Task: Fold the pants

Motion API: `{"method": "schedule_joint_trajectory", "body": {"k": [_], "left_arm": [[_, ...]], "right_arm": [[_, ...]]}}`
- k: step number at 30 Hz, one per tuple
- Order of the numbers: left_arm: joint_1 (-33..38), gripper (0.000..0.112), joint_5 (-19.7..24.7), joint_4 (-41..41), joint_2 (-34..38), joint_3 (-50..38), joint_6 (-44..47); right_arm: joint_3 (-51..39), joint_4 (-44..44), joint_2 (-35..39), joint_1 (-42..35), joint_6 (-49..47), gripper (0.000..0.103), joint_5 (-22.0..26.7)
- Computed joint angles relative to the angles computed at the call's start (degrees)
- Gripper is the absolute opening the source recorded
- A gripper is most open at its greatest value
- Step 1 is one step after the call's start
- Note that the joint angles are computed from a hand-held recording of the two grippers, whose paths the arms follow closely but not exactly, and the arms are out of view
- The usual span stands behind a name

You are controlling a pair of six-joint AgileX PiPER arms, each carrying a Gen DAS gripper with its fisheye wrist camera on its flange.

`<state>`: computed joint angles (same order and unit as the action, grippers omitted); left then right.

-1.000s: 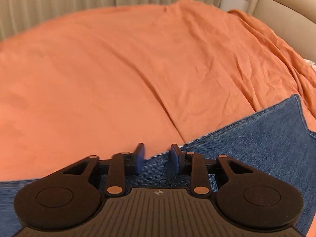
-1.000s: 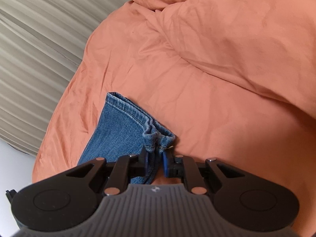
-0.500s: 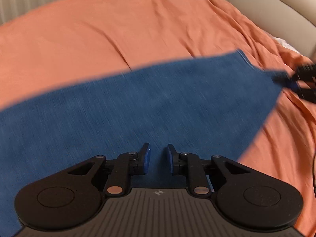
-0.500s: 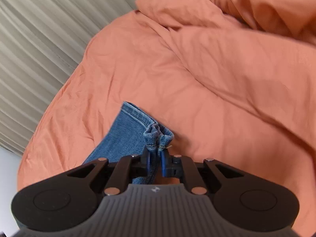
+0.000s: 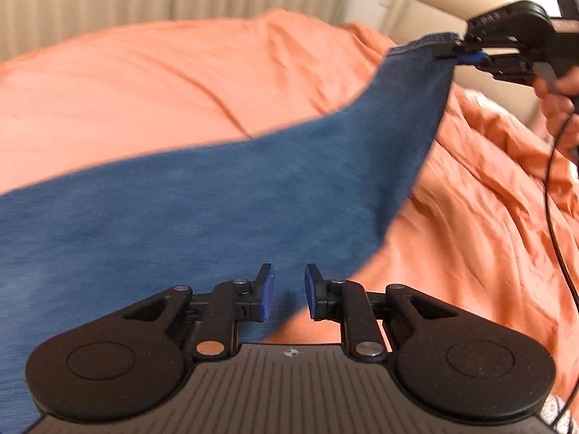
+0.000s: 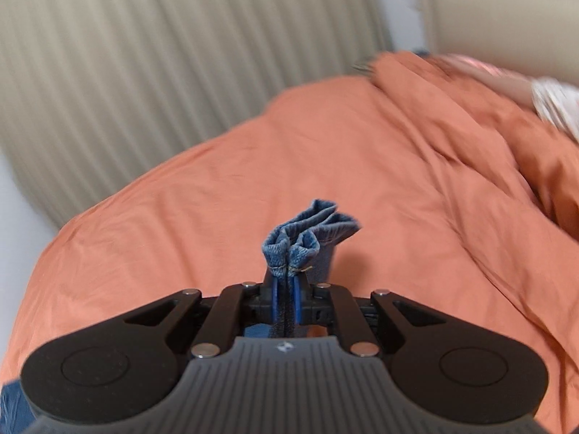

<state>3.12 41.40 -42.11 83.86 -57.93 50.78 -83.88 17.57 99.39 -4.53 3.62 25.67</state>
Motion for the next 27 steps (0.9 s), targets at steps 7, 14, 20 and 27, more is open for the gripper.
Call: {"method": "schedule_joint_trajectory", "body": {"k": [7,14,20,27], "left_arm": [[14.4,0.022,4.5,0.9,-2.7,-0.8,5.4],[25.7,0.022,8.0,1.9,-0.4,-1.7,9.5],[32.9,0.022,11.6,0.5,2.9,-3.2,13.0],[36.5,0.024,15.0,-1.0,7.2,-5.9,12.3]], "right_arm": [[-7.9,-23.6,1.4,18.6,16.5,0.004,5.3],[-14.9,-36.5,11.6,36.7,22.5,0.004,13.9],[-18.1,-41.2,22.6,47.4,19.0,0.005,22.7],[-12.9,-44.8,21.2,49.2,20.0,0.018,21.2]]}}
